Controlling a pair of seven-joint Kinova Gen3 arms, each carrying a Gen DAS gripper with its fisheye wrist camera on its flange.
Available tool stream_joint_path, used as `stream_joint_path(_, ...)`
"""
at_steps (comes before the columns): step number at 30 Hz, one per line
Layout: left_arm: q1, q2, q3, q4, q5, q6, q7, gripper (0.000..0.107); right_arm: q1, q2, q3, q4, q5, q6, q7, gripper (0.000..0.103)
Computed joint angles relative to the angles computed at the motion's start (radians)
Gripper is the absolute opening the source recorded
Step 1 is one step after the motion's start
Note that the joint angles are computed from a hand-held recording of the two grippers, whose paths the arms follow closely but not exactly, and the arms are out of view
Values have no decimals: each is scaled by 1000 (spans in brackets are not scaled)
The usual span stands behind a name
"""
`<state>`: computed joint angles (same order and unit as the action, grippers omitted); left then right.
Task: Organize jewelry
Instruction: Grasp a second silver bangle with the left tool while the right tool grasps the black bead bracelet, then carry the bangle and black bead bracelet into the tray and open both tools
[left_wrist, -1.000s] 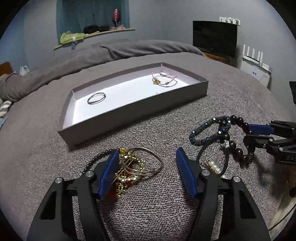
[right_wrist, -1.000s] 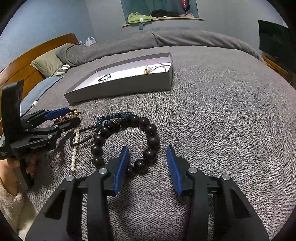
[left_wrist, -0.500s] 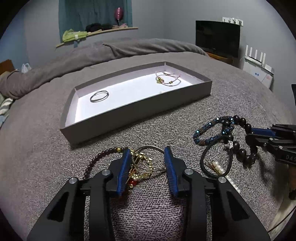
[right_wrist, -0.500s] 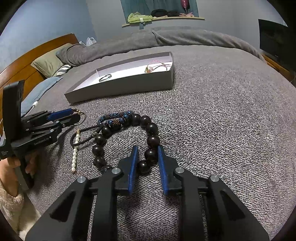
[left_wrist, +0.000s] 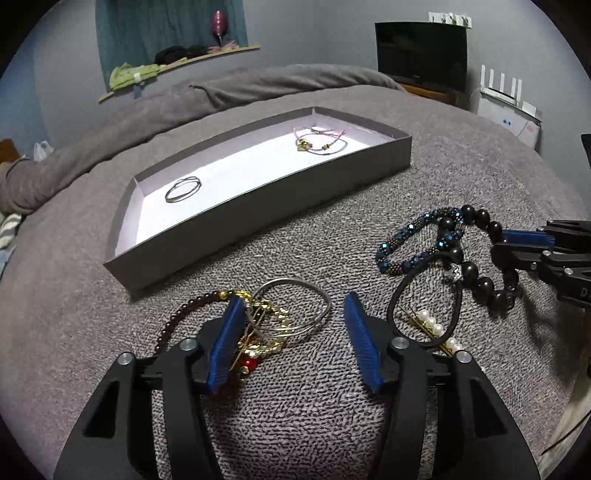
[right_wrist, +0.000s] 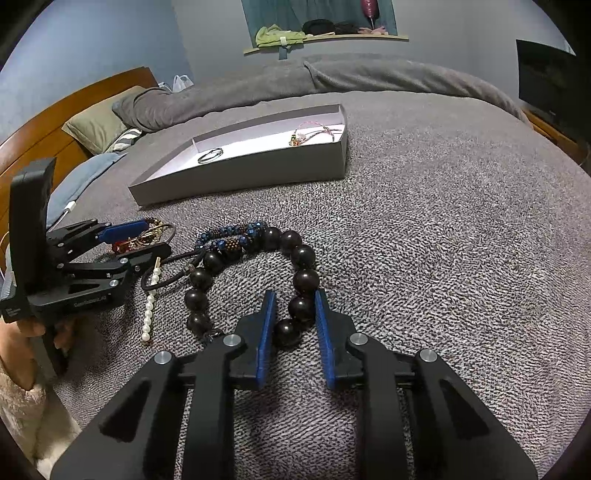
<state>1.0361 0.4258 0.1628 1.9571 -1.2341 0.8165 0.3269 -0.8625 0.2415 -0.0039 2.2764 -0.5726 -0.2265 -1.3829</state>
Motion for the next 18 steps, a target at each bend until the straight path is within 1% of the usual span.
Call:
stream_joint_path(1, 1, -3, -2, 5, -7, -4, 10, 49, 4, 0, -5, 1, 4, -3, -4, 22)
stream_joint_path(4, 0, -19, -4, 31, -43, -20, 64, 49, 6, 0, -7, 2, 5, -5, -4, 22)
stream_joint_path(6, -8, -19, 4, 30, -42, -20, 64, 49, 2, 1, -4, 1, 0, -5, -1, 22)
stream_joint_path(8, -12, -14, 11, 23, -34, -14, 50, 52, 5, 1, -8, 2, 3, -7, -2, 22)
stream_joint_path(12, -29, -20, 11, 23, -32, -42, 42, 59, -2, 1, -1, 2, -6, -6, 5, 22)
stream_joint_path(15, -42, -20, 4, 16, -25, -59, 29, 60, -5, 1, 1, 3, -11, -8, 13, 22)
stream_joint_path(17, -40, -17, -1, 15, -27, -60, 32, 55, -1, 1, -3, 2, -8, -8, 13, 22)
stream_joint_path(18, -37, -18, -3, 18, -31, -61, 38, 50, 6, 1, -10, 3, -2, -11, 8, 22)
